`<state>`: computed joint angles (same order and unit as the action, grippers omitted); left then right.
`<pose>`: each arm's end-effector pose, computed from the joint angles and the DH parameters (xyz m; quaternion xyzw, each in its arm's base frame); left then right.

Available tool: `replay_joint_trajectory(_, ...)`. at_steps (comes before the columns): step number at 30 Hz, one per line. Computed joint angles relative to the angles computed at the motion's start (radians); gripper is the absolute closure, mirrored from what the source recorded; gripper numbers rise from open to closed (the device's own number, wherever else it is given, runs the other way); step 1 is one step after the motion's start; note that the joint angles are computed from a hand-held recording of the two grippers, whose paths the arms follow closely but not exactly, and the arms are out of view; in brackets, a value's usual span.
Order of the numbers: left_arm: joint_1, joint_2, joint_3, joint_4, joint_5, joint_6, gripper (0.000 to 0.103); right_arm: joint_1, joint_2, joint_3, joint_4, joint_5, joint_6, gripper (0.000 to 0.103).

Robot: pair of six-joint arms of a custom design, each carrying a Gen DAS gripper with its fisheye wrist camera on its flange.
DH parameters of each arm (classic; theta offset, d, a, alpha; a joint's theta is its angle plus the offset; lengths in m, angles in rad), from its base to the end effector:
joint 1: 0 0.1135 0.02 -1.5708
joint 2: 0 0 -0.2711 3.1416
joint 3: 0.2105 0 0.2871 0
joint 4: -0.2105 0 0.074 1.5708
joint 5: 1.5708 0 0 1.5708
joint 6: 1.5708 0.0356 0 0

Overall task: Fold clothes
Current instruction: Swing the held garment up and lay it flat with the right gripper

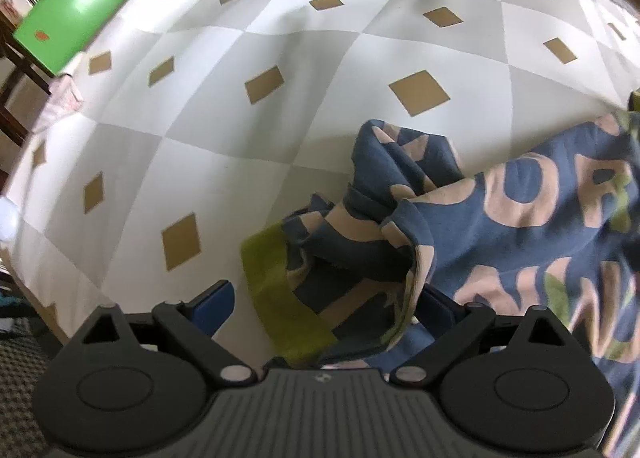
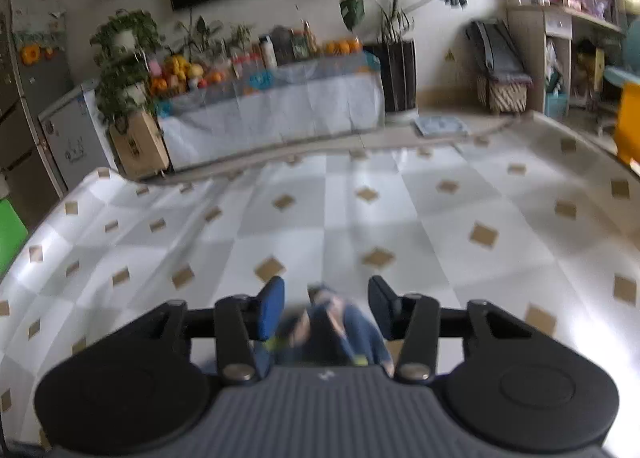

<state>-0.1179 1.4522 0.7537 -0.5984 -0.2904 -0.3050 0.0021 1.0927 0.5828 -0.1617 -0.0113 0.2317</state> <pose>0.2701 -0.0217 0.1440 -0.1112 0.9741 0.1118 0.1622 0.2554 0.0009 0.2013 0.1007 0.8950 0.0557 0.4310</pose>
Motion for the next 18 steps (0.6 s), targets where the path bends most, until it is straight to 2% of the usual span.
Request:
replay_joint_trajectory(3,-0.003,-0.065,-0.028,0.014,0.026,0.031,0.007,0.003,-0.045,-0.011,-0.125,-0.006,-0.017,0.054)
replay_joint_trajectory(10,-0.068,-0.245,-0.111,0.006,0.107,0.166,0.007,0.045,-0.204,-0.073,-0.306,0.005,0.005,0.051)
replay_joint_trajectory(14,-0.085,-0.313,-0.153,-0.032,0.169,0.194,0.007,0.091,-0.268,-0.088,-0.405,0.029,0.008,0.051)
replay_joint_trajectory(18,-0.122,-0.378,-0.199,-0.062,0.158,0.196,0.007,0.12,-0.362,-0.108,-0.53,0.03,0.019,0.051)
